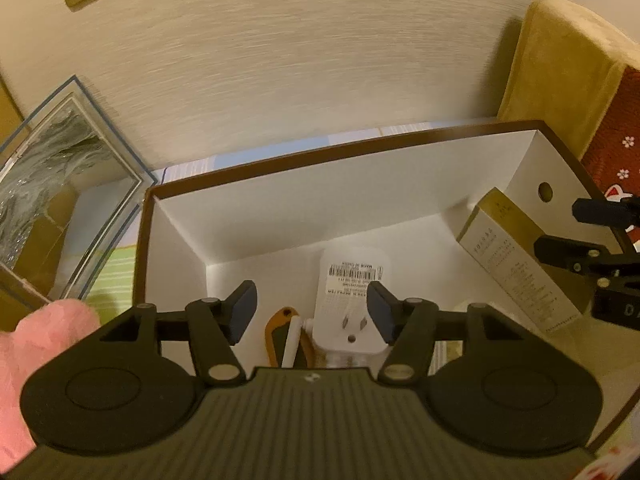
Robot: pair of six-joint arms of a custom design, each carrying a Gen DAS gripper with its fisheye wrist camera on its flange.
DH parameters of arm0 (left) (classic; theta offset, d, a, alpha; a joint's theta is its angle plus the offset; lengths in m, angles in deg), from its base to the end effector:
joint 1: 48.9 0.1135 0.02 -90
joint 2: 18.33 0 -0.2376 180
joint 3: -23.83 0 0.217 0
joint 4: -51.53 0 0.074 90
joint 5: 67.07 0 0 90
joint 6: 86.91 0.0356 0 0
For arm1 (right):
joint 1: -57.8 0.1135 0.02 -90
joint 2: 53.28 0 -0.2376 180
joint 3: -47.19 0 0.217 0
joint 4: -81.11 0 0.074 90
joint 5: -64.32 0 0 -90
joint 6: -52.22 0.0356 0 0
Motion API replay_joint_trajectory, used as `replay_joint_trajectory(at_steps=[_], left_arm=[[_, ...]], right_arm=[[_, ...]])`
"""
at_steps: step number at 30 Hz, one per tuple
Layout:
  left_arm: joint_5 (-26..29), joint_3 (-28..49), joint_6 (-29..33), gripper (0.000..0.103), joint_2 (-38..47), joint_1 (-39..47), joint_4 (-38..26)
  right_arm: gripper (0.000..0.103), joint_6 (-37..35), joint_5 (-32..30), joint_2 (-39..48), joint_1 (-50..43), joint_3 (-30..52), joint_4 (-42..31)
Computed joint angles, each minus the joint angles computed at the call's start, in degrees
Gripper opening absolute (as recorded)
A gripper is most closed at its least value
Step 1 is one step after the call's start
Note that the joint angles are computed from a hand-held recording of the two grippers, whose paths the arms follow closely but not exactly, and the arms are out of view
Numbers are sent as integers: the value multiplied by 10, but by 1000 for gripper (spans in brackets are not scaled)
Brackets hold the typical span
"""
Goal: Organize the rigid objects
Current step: 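Open the left gripper to drop the repeater while the right gripper releases the gold box, then withdraw both grippers from the brown box back over the table items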
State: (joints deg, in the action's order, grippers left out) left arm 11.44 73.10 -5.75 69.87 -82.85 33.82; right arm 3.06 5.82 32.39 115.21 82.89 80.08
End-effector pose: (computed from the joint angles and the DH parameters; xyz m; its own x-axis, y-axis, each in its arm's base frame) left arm 0.2041 -0.1288 0.1237 -0.7548 0.3266 -0.5689 0.3445 0.9354 0.0799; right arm 0.1273 0.1646 0.1032 -0.6706 -0.0139 -0.7416 -0.1358 0.9852 0.1043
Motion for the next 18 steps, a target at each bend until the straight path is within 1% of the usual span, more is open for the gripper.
replay_joint_trajectory(at_steps=[4, 7, 9, 13, 15, 18], left_arm=[[7, -30, -9, 57, -53, -5, -14], [9, -52, -22, 57, -106, -16, -40], [3, -66, -32, 57, -146, -28, -62], [-6, -86, -61, 57, -241, -51, -125], [-22, -93, -81, 57, -296, -76, -168], [-56, -99, -126, 57, -380, -131, -243]], right_arm=[[61, 27, 7, -45, 25, -13, -37], [61, 68, 18, -82, 49, -18, -77], [62, 103, 31, -116, 73, -21, -117], [62, 183, 79, -182, 141, -14, -224], [62, 242, 111, -207, 191, -3, -291], [62, 345, 147, -219, 266, 25, -394]])
